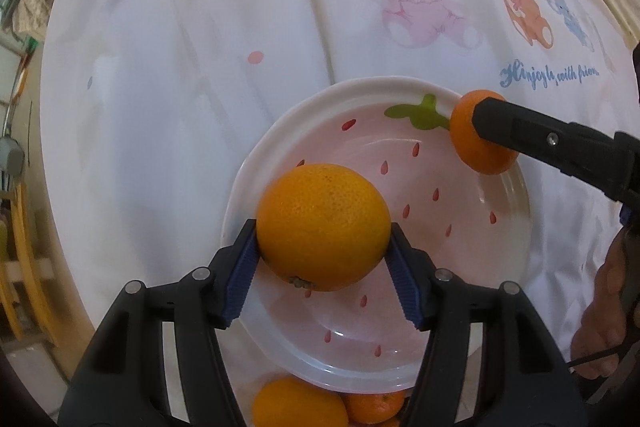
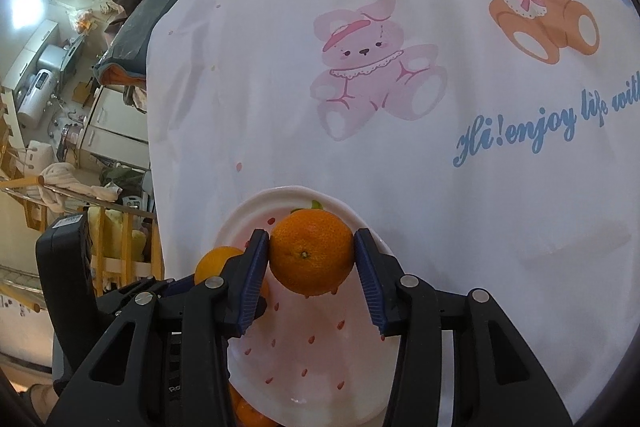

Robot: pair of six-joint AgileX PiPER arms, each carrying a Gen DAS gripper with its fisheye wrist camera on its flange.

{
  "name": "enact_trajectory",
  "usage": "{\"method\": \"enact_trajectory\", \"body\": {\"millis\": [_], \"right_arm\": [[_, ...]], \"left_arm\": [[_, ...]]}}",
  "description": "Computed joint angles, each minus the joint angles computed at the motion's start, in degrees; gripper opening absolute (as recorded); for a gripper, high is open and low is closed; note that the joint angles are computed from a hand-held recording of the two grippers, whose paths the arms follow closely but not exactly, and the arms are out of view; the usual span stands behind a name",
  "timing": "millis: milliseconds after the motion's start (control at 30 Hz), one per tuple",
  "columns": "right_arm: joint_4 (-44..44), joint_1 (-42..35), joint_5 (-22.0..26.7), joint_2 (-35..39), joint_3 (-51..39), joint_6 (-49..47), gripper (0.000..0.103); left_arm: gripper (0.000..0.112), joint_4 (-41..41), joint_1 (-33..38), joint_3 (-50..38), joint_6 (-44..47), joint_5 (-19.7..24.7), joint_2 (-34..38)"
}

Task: Organize fruits
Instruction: 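Carry the large orange to the plate with left tool while right tool places a mandarin, then open both tools and lift them away from the plate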

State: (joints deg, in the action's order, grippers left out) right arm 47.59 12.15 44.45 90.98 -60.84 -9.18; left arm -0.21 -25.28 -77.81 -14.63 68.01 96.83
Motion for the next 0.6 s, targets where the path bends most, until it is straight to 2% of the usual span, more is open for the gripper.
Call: {"method": "enact_trajectory", "body": {"millis": [67,133,167,600], "right_arm": [[2.7,-0.8,0.1,0.1,0.5,-1.7,0.051],[3.6,-1.1,0.0,-0.6,0.8,-2.2,0.061],[2.8,-1.1,-0.5,-1.0,0.9,-1.7,0.065],[0.1,-1.6,-0.5,-2.1,0.3,0.6,0.065]], "left_arm": [[0.066,-1.7,1.0,0.0,0.6,-0.1,-0.3],[0.080,-0.7,0.4,0.2,0.1,-1.1,-1.6],[0.082,-0.1,0.1,0.3,0.0,-1.6,-2.0],[0.083,0.2,0.4,0.9,-0.8,-1.5,-4.0]]}}
